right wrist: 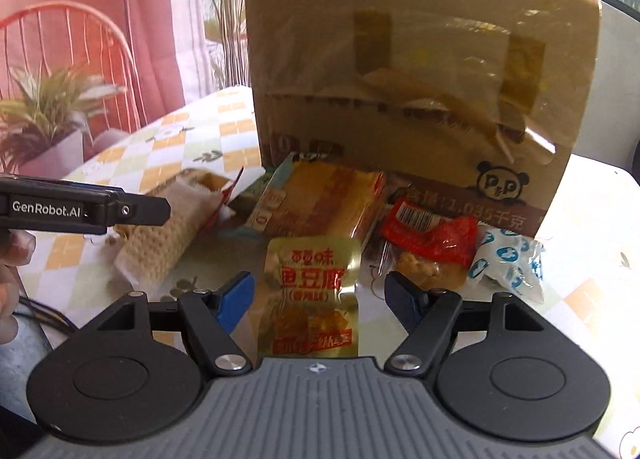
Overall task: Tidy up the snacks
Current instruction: 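Grasp the cracker packet with the left gripper while the right gripper grasps the spicy tofu packet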
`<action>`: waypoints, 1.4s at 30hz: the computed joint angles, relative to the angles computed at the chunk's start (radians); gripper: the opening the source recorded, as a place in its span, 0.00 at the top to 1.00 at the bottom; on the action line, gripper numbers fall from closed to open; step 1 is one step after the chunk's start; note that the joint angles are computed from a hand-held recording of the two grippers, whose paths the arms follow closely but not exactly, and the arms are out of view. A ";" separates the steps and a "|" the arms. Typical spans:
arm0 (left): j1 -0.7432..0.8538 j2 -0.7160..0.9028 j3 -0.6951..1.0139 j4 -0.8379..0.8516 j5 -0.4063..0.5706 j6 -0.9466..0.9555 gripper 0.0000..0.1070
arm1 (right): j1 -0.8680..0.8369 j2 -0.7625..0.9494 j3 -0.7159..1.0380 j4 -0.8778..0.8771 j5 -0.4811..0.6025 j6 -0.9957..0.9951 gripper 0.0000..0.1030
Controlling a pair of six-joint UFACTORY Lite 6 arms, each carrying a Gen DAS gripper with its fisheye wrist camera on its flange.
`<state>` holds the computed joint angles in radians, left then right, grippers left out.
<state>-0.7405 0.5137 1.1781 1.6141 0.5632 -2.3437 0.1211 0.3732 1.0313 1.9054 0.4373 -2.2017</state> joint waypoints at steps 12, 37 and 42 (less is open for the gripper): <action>-0.001 0.025 0.010 0.016 -0.028 -0.009 0.43 | -0.029 0.051 0.015 -0.065 0.055 0.037 0.46; 0.022 0.102 0.056 -0.003 -0.047 0.021 0.54 | -0.061 0.073 0.031 -0.091 0.084 0.078 0.53; 0.008 0.091 0.044 0.032 -0.036 -0.010 0.54 | -0.036 0.088 0.032 -0.013 0.054 -0.015 0.46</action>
